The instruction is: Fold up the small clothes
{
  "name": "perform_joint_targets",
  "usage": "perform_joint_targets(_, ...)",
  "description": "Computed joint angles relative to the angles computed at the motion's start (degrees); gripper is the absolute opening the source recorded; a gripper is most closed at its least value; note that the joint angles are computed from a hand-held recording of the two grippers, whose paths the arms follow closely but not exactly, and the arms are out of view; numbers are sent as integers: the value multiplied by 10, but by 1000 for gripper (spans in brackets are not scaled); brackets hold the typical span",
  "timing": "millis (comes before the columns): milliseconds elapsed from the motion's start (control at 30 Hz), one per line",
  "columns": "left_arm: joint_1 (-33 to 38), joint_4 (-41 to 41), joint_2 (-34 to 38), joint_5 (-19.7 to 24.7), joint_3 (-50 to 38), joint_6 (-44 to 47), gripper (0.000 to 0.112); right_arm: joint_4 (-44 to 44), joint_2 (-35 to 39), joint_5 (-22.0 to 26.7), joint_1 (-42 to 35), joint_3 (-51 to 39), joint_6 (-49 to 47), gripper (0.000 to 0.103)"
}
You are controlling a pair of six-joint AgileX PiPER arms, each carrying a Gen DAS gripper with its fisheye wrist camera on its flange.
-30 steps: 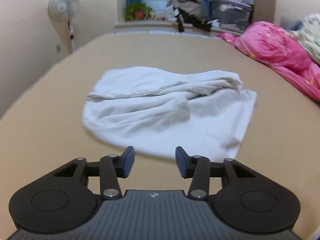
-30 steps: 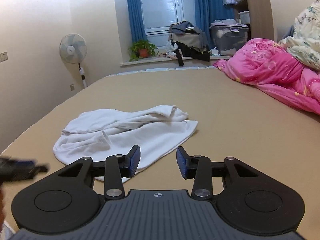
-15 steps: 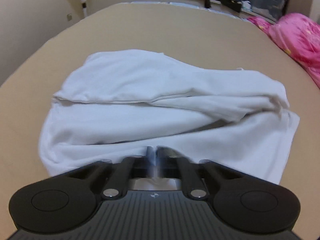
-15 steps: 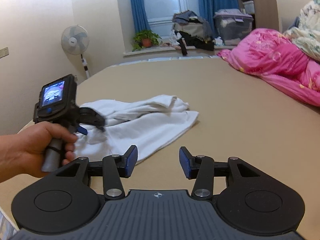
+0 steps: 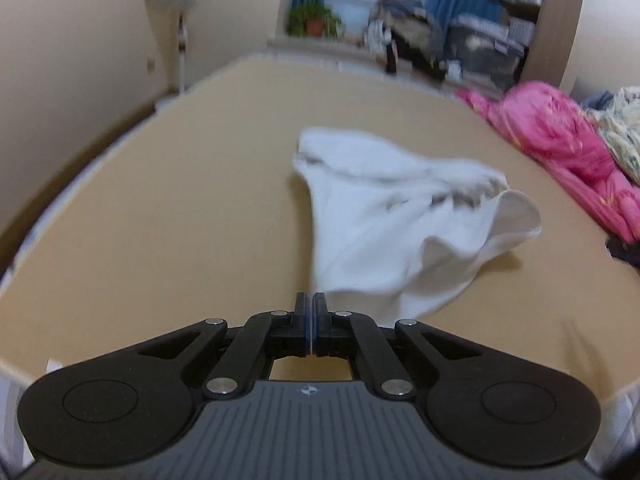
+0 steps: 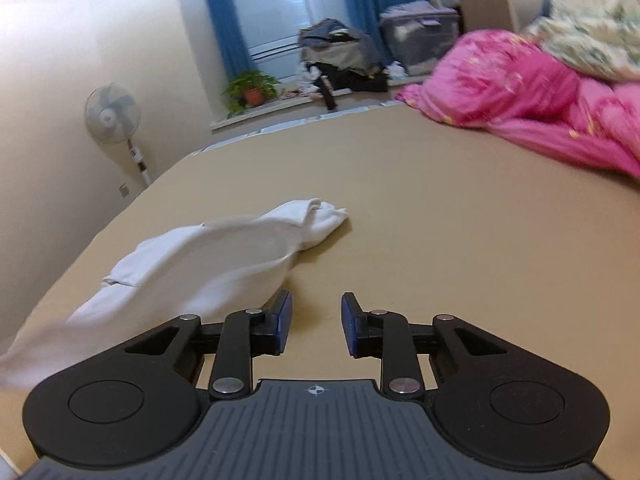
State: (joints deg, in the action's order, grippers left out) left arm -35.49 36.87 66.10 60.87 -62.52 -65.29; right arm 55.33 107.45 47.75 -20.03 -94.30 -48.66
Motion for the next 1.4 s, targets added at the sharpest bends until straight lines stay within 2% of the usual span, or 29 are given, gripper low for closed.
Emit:
perform_joint_targets(33, 1, 4, -16, -2, 7, 5, 3, -3, 4, 3, 2, -2, 13, 28)
perform_joint_targets(100, 6, 38, -41, -26, 33, -9, 19, -3, 9, 9, 9, -2, 31, 31)
perform_joint_targets(133, 32, 29, -49, -49, 45, -3, 34, 1, 12, 12, 13, 0, 35, 31)
perform_joint_targets(167, 68, -1, -51, -74, 52, 19, 37, 1, 18, 13, 18, -2, 40, 31)
perform_joint_targets(367, 271, -280, -10, -156, 49, 228, 37, -43, 59, -17, 79, -31, 73, 34)
perform_joint_targets(433, 307, -362, 12, -163, 49, 291, 38, -75, 89, -22, 100, -65, 105, 36)
perform_joint_targets(700, 301, -389, 104, -161, 32, 265, 39, -122, 222, -18, 134, -215, 202, 49)
perform_joint_targets(800, 280, -335, 128, -145, 20, 215, 39, -141, 261, -15, 147, -261, 213, 50)
perform_joint_targets(867, 280, -334, 137, -144, 18, 207, 39, -158, 273, -24, 161, -268, 198, 50)
perform_joint_targets(933, 272, -324, 147, -146, 13, 199, 39, -172, 260, -68, 177, -235, 158, 33)
perform_joint_targets(967, 263, -311, 153, -144, 8, 194, 38, -166, 255, -73, 180, -227, 134, 9)
perform_joint_targets(1000, 255, -297, 159, -142, 3, 188, 36, -143, 251, -65, 175, -224, 116, 7)
perform_joint_targets(1067, 245, -290, 167, -144, -4, 198, 7, -85, 225, -62, 159, -202, 81, 7)
perform_joint_targets(1133, 235, -275, 163, -144, -5, 192, 6, -40, 178, -56, 134, -176, 63, 6)
perform_joint_targets(1233, 217, -228, 122, -152, 9, 158, 4, -9, 106, -12, 83, -152, 76, 6)
perform_joint_targets(1333, 200, -195, 36, -164, 40, 122, 4, 56, -3, 33, 1, -57, 34, 6)
perform_joint_targets(1400, 185, -193, -31, -152, 59, 122, 3, 83, -68, 72, -63, 9, 14, 6)
